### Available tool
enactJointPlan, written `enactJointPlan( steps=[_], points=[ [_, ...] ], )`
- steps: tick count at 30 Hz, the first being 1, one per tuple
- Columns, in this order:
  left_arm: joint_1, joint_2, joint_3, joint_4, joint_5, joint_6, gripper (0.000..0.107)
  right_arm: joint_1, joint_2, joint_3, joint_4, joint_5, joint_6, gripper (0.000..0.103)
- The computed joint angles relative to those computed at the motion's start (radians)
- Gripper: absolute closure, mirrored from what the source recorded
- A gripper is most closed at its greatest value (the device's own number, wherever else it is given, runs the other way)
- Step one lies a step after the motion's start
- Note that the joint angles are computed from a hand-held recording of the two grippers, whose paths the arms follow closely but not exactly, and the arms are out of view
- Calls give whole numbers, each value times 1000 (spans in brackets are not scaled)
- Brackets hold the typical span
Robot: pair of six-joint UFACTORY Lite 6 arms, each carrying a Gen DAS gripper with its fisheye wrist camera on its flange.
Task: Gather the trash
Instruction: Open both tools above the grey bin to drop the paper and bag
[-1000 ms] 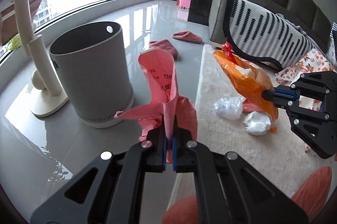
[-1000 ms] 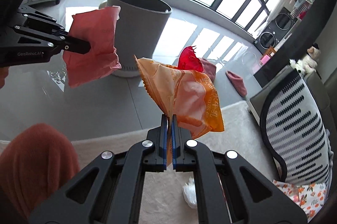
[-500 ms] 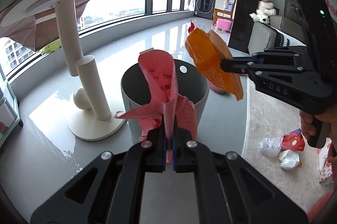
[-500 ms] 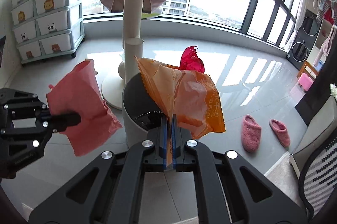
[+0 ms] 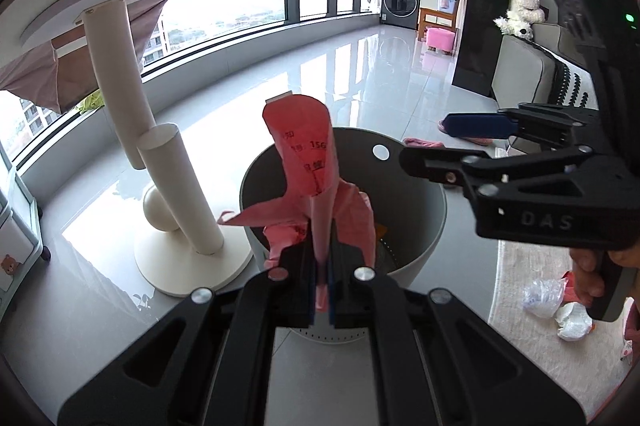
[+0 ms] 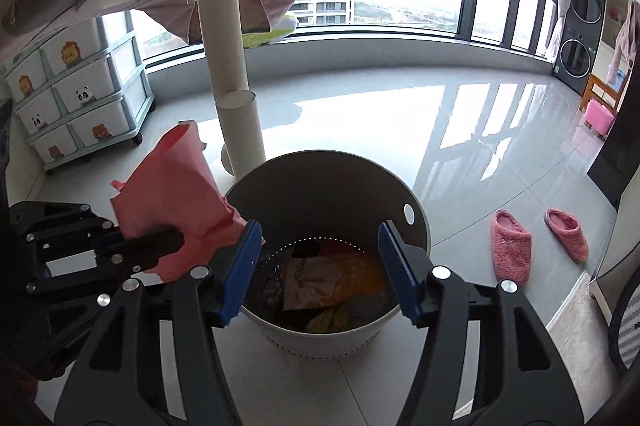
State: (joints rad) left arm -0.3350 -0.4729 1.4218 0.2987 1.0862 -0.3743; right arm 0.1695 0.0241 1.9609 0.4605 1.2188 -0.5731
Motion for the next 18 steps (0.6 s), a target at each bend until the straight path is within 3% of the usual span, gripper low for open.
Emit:
enactJointPlan(
  steps=[7, 10, 12, 13, 14, 18],
  points=[
    [-36, 115, 37, 66, -40, -57, 102, -98, -108, -98, 12, -26, -106, 44],
    [-60, 172, 62, 112, -41, -99, 97, -152, -133, -120, 32, -23, -143, 44],
    [-57, 208, 82, 97, -34, -110, 69, -187, -151, -140, 43, -28, -161, 43],
    [-67, 216, 87, 113, -30, -140, 37, -211, -166, -157, 51, -33, -173, 38],
    [-91, 210, 79, 154, -32, -188, 28, -243, -185, -182, 70, -43, -189, 32],
    [-209, 221, 111, 243, 34, -275, 27, -484, -229, -254, 314, 40, -377, 21]
  ],
)
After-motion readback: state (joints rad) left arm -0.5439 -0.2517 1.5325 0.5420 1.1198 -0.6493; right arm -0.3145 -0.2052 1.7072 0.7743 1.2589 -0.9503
